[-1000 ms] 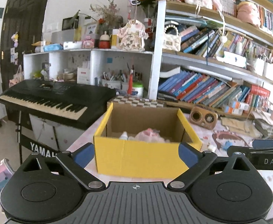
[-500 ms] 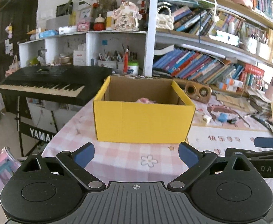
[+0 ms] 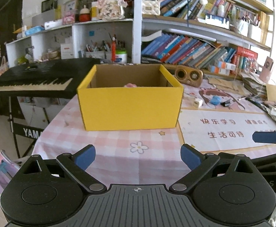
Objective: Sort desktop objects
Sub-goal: 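Withdraw both tools from the box back toward the table items, then move the left gripper to the white charger block while the right gripper approaches the black binder clip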
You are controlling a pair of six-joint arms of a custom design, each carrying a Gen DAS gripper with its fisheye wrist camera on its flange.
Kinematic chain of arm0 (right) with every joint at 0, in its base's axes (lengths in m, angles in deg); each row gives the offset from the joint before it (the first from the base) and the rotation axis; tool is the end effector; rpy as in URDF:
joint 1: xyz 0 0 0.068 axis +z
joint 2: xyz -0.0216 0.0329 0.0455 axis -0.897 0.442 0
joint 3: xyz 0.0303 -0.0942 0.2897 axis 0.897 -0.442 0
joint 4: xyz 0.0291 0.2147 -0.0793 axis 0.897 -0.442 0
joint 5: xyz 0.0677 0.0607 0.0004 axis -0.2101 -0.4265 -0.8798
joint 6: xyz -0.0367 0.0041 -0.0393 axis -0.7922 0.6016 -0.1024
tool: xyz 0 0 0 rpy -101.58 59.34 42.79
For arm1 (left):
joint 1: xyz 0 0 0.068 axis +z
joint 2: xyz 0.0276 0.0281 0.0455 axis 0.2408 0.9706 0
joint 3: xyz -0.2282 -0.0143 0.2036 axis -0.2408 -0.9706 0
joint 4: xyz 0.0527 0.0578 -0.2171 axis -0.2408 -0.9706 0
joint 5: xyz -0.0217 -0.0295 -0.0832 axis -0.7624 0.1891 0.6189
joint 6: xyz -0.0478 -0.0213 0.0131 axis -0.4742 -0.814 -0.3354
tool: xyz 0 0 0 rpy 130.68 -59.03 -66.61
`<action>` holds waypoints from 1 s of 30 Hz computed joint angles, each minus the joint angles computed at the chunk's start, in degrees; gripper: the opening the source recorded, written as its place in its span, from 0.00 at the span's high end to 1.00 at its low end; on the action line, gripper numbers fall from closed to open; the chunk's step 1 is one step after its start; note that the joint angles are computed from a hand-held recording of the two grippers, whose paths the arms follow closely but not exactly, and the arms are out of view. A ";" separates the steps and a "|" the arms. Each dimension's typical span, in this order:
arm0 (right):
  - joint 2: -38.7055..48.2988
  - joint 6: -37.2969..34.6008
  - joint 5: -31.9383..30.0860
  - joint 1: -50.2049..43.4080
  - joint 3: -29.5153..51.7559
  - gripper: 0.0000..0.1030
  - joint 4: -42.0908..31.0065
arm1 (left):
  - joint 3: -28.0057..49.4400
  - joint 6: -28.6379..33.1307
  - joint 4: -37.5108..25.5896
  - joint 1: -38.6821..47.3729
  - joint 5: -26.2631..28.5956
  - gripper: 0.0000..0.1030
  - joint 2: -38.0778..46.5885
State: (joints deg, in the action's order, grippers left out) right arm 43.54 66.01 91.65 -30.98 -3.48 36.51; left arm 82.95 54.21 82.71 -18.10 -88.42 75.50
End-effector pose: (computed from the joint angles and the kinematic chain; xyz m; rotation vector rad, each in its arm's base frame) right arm 0.2859 0.1739 0.0999 -0.3482 2.2005 0.1133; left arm 0.2717 -0.1530 0.0994 0.0222 2.1711 -0.0461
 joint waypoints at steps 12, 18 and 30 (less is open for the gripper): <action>-0.46 4.46 1.82 -2.46 -1.88 0.11 -2.04 | 5.93 2.85 -5.12 -1.21 4.79 0.04 2.38; -1.04 4.80 2.32 -4.66 -2.60 0.11 -2.84 | 10.03 3.82 -7.32 -2.39 6.34 0.04 3.95; -1.85 3.12 0.45 -12.15 -2.84 0.11 -3.48 | 22.50 6.09 -14.81 -4.44 8.56 0.04 8.33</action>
